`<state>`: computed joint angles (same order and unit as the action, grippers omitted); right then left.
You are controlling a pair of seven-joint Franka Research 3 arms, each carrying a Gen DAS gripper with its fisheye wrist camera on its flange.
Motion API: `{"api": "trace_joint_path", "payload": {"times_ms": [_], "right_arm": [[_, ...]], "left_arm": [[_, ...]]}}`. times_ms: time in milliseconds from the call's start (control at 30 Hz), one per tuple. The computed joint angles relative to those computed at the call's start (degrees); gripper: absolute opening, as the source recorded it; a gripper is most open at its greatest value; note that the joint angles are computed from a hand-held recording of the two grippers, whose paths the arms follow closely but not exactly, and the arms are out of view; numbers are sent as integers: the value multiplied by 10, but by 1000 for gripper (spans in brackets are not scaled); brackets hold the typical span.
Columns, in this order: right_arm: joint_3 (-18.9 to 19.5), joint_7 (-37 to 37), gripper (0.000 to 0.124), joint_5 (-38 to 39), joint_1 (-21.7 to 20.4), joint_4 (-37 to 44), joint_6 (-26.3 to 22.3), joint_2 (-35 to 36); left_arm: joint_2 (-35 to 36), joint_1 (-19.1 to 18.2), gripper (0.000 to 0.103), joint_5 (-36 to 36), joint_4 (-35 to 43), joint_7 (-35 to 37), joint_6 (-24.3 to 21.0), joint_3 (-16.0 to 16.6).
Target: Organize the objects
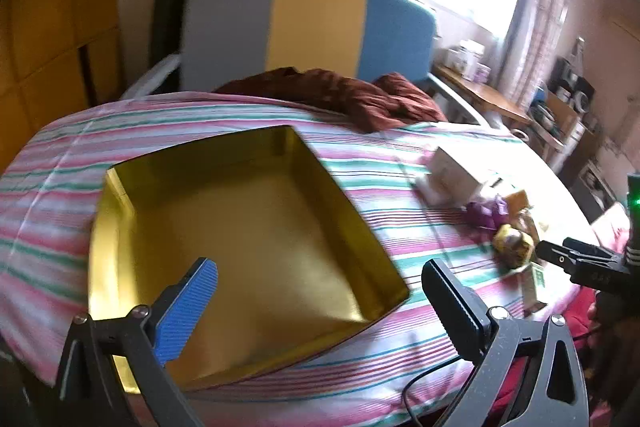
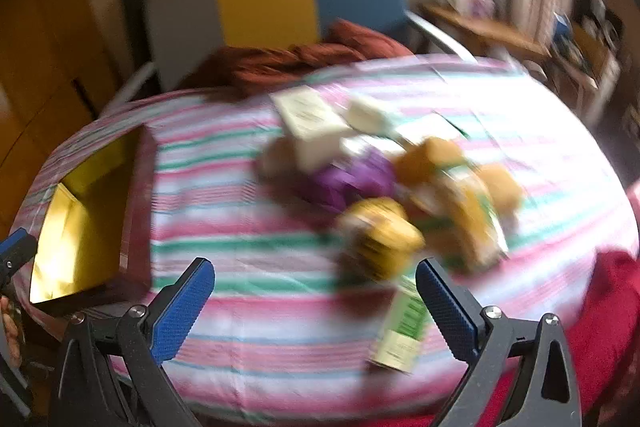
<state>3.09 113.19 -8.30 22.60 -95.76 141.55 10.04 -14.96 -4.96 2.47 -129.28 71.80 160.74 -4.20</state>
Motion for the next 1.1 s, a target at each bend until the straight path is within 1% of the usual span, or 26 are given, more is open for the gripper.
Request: {"api": "trace_joint_path", "payload": {"times_ms": [33, 67, 167, 233, 300, 333, 400, 467, 533, 567, 600, 633, 700, 767, 800, 900, 967, 1000, 1033, 1100], "right_arm": [[-2, 0, 103, 13, -6, -5, -14, -5], [-4, -3, 102, 29, -14, -3, -40, -6], [-6, -7, 93, 59, -29, 3, -87, 0], [-6, -9, 90, 78, -36, 17, -126, 9], [-5, -16, 86, 100, -42, 24, -141, 18], [-6, -14, 83, 99, -41, 31, -152, 24], [-6, -12, 73, 103, -40, 40, -164, 33], [-6, -11, 71, 106, -40, 46, -173, 41], [-9, -2, 63, 95, -34, 56, -180, 48], [-10, 0, 56, 89, -32, 59, -182, 50], [-11, 3, 42, 80, -29, 66, -193, 54], [-11, 4, 36, 77, -28, 73, -205, 59], [-11, 3, 35, 80, -28, 74, -211, 58], [-11, 3, 35, 83, -29, 68, -211, 54], [-10, 3, 35, 85, -29, 64, -212, 50], [-10, 3, 32, 78, -27, 52, -218, 37], [-9, 0, 32, 83, -31, 39, -218, 24], [-8, -2, 32, 87, -33, 30, -216, 17], [-8, -6, 32, 92, -37, 24, -213, 13], [-7, -15, 32, 111, -45, 12, -208, 4]], "left_arm": [[11, -16, 103, -20, 12, 25, -3, 8], [21, -21, 103, -27, 23, 36, -6, 7], [53, -29, 103, -35, 60, 69, -15, -3], [73, -33, 103, -44, 78, 93, -8, -10], [94, -35, 103, -45, 97, 113, 3, -20], [102, -35, 103, -46, 108, 121, -4, -24], [123, -38, 103, -66, 135, 146, -21, -32], [146, -38, 103, -72, 164, 161, -40, -43], [168, -38, 103, -79, 191, 176, -56, -53], [179, -37, 103, -84, 204, 179, -62, -58], [191, -37, 103, -94, 217, 187, -64, -64], [198, -36, 103, -98, 224, 190, -64, -69], [220, -32, 103, -115, 251, 207, -82, -80], [240, -25, 102, -156, 277, 250, -96, -95], [252, -25, 102, -162, 290, 260, -100, -100], [292, -20, 101, -198, 341, 305, -137, -121], [317, -22, 100, -206, 373, 315, -157, -130], [334, -24, 97, -207, 394, 319, -172, -134], [345, -27, 94, -205, 409, 319, -180, -137], [371, -36, 93, -195, 438, 322, -193, -141]]}}
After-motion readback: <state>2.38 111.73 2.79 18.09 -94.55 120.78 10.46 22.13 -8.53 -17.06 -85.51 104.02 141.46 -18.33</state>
